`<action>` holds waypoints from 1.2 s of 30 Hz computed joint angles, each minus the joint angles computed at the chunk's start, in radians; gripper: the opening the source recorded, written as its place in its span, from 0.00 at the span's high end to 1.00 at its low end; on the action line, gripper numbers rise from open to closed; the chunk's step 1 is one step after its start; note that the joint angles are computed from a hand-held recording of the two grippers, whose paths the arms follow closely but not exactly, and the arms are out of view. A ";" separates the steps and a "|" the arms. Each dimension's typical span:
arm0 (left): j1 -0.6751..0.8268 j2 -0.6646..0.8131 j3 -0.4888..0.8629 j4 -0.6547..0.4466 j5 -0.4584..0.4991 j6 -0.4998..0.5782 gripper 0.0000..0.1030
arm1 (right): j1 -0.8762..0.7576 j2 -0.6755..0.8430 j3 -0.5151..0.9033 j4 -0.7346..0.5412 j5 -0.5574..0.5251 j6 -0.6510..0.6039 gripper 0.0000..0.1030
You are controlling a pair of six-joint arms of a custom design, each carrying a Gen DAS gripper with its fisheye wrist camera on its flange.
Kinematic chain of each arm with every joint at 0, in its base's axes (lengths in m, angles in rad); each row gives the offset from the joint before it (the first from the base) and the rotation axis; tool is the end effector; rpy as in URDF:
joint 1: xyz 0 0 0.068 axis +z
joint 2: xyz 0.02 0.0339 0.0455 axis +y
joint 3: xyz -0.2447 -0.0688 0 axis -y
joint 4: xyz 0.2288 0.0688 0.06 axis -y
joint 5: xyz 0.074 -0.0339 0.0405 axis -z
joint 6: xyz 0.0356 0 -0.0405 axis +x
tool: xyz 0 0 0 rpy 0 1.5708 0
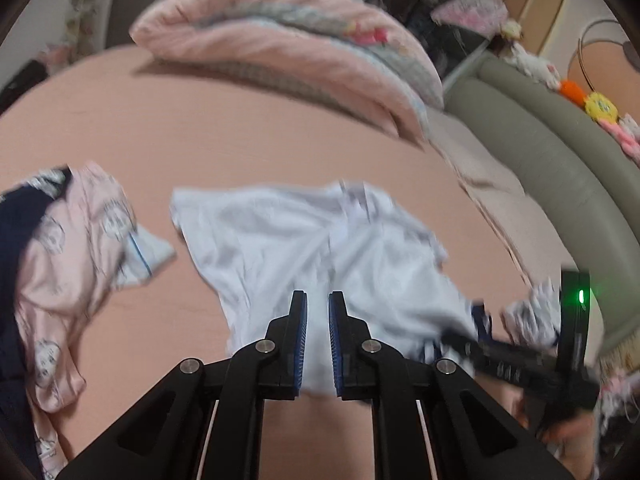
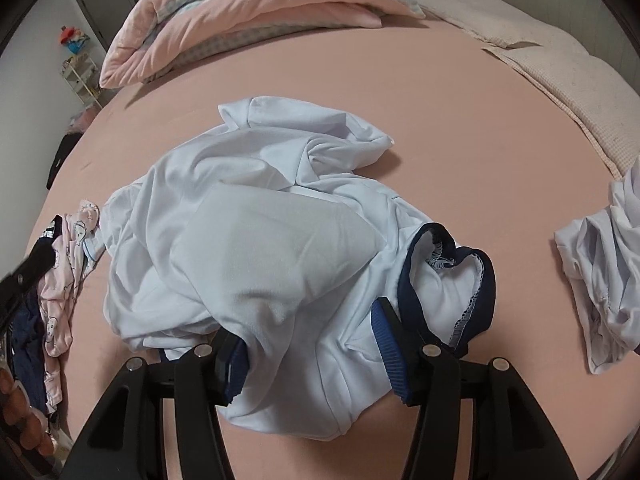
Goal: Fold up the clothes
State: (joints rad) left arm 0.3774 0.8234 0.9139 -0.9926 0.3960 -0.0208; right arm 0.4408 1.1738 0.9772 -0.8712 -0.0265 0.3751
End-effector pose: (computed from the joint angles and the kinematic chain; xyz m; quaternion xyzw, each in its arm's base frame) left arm 0.1374 0.0397 0.2896 -0.1199 0.9206 -0.1258 0.3496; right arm 0.1934 0.0923 0.2573 -0.0351 0.9678 0.1105 0.2233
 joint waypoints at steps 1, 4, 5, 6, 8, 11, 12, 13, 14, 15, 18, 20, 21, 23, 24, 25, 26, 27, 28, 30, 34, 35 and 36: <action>0.003 -0.007 -0.007 -0.021 -0.005 0.018 0.90 | 0.000 0.001 0.001 0.001 -0.003 0.003 0.46; -0.015 -0.038 -0.042 -0.064 -0.004 0.032 0.81 | 0.002 0.005 0.004 -0.003 -0.007 0.013 0.46; -0.022 -0.044 -0.053 -0.079 0.007 0.031 0.73 | 0.005 0.007 0.005 -0.005 -0.006 0.014 0.46; -0.033 -0.054 -0.068 -0.087 0.019 0.012 0.69 | 0.007 0.008 0.007 -0.006 -0.002 0.014 0.46; -0.047 -0.095 -0.103 -0.089 0.056 -0.031 0.55 | 0.015 0.005 0.009 -0.013 0.005 0.013 0.46; -0.088 -0.131 -0.144 -0.088 0.080 -0.093 0.34 | 0.025 0.008 0.013 -0.020 0.015 0.008 0.46; -0.120 -0.137 -0.155 -0.081 0.070 -0.125 0.33 | 0.027 0.008 0.013 -0.021 0.015 0.008 0.46; -0.169 -0.139 -0.165 -0.067 0.033 -0.166 0.33 | 0.027 0.008 0.014 -0.022 0.013 0.006 0.46; -0.236 -0.139 -0.174 -0.048 -0.024 -0.214 0.33 | 0.027 0.008 0.014 -0.024 0.010 0.005 0.46; -0.302 -0.134 -0.182 -0.031 -0.080 -0.259 0.33 | 0.028 0.007 0.014 -0.025 0.007 0.003 0.46; -0.426 -0.117 -0.213 0.029 -0.135 -0.342 0.33 | 0.031 -0.002 0.011 -0.035 0.005 -0.008 0.46; -0.482 -0.079 -0.236 0.083 -0.161 -0.406 0.33 | 0.043 -0.005 0.012 -0.048 0.021 -0.011 0.46; -0.498 -0.060 -0.245 0.107 -0.175 -0.429 0.33 | 0.048 -0.006 0.014 -0.053 0.032 -0.013 0.46; -0.538 -0.030 -0.256 0.155 -0.220 -0.467 0.33 | 0.050 -0.010 0.015 -0.059 0.046 -0.019 0.46; -0.561 -0.021 -0.259 0.178 -0.252 -0.482 0.33 | 0.044 -0.014 0.014 -0.060 0.041 -0.020 0.46; -0.591 -0.001 -0.253 0.194 -0.289 -0.485 0.33 | 0.036 -0.018 0.012 -0.059 0.035 -0.021 0.46; -0.619 0.020 -0.247 0.210 -0.326 -0.486 0.33 | 0.026 -0.021 0.011 -0.060 0.025 -0.021 0.46; -0.641 0.036 -0.245 0.225 -0.356 -0.488 0.33 | 0.016 -0.024 0.009 -0.061 0.014 -0.021 0.46; -0.658 0.053 -0.248 0.245 -0.382 -0.497 0.33 | 0.004 -0.027 0.008 -0.063 0.001 -0.023 0.46; -0.685 0.072 -0.257 0.280 -0.429 -0.511 0.33 | -0.009 -0.025 0.013 -0.070 -0.018 -0.027 0.46; -0.742 0.085 -0.270 0.309 -0.520 -0.512 0.37 | -0.018 -0.022 0.022 -0.085 -0.035 -0.033 0.46; -0.759 0.091 -0.272 0.308 -0.551 -0.505 0.46 | -0.016 -0.025 0.022 -0.088 -0.035 -0.035 0.46; -0.777 0.095 -0.270 0.299 -0.585 -0.495 0.52 | -0.017 -0.029 0.022 -0.093 -0.038 -0.038 0.46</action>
State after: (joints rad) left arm -0.3992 0.9188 0.6437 -0.6936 -0.1890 -0.5159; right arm 0.4239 1.1450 0.9997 -0.9638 -0.0645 0.3374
